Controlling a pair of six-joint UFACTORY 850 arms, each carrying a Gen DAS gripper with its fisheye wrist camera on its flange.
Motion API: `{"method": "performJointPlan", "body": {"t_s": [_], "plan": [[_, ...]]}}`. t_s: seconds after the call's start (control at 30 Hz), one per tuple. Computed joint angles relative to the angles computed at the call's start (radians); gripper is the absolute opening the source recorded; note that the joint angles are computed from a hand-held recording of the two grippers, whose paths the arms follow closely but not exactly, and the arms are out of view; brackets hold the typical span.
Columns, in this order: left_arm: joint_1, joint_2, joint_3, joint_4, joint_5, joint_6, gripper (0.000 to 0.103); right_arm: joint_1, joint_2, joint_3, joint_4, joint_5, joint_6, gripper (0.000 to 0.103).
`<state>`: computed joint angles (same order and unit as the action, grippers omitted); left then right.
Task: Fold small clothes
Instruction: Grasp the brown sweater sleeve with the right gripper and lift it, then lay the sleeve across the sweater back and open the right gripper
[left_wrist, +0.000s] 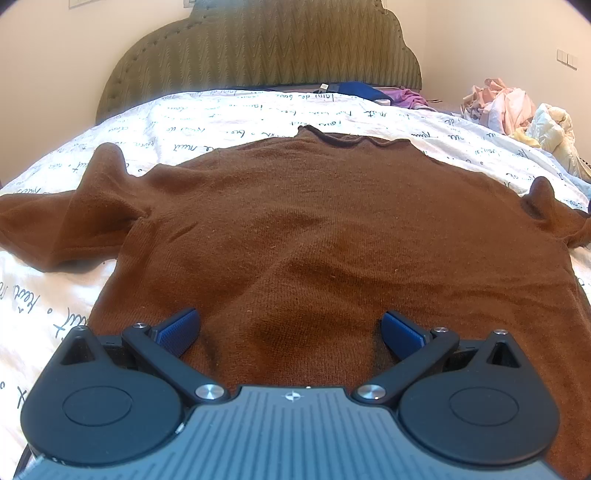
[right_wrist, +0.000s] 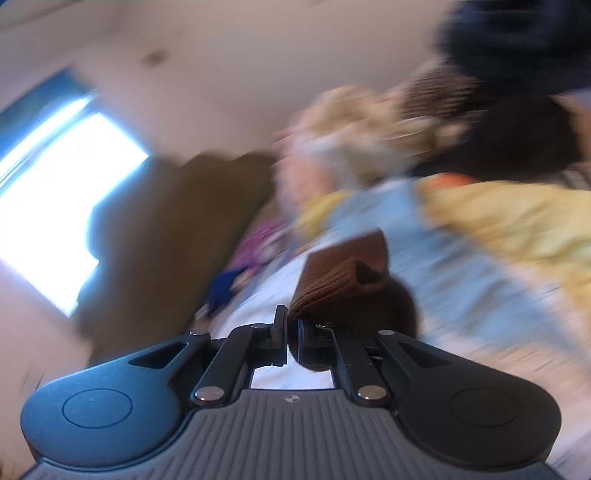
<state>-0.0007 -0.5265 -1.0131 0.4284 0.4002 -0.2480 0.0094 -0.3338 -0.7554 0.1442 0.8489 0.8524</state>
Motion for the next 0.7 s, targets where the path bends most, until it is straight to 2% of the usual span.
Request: {"method": "performJointPlan", "body": {"t_s": [0.1,0.2,0.27,0.33,0.37,0.4,0.43,0.47,0.57,0.7], "plan": [[0.003,-0.001,-0.001,0.014,0.003,-0.015,0.103,0.132,-0.027,-0.103,-0.164,-0.046,-0.023,0.004],[0.004,-0.001,-0.001,0.016,0.002,-0.016,0.103,0.236,-0.156,-0.275,-0.387,-0.081,0.130,0.005],[0.004,-0.001,-0.001,0.017,0.003,-0.018,0.103,0.296,-0.258,-0.394,-0.450,-0.115,0.188,0.006],[0.005,-0.001,-0.002,0.020,0.003,-0.021,0.103,0.337,-0.353,-0.508,-0.531,-0.198,0.298,0.023],[0.005,-0.001,-0.002,0.021,0.003,-0.022,0.103,0.357,-0.384,-0.548,-0.535,-0.263,0.317,0.047],[0.006,-0.001,-0.002,0.023,0.004,-0.024,0.103,0.377,-0.396,-0.559,-0.497,-0.320,0.295,0.065],[0.006,-0.001,-0.001,0.025,0.004,-0.026,0.103,0.391,-0.391,-0.541,-0.417,-0.335,0.231,0.065],[0.006,-0.001,-0.002,0.027,0.004,-0.028,0.103,0.399,-0.378,-0.509,-0.342,-0.309,0.149,0.065],[0.008,-0.001,-0.003,0.041,0.004,-0.045,0.103,0.401,-0.298,-0.349,-0.210,-0.149,0.015,0.065],[0.001,0.000,-0.002,0.001,-0.005,0.003,0.103,0.406,-0.213,-0.207,0.043,-0.131,-0.221,0.065]]}}
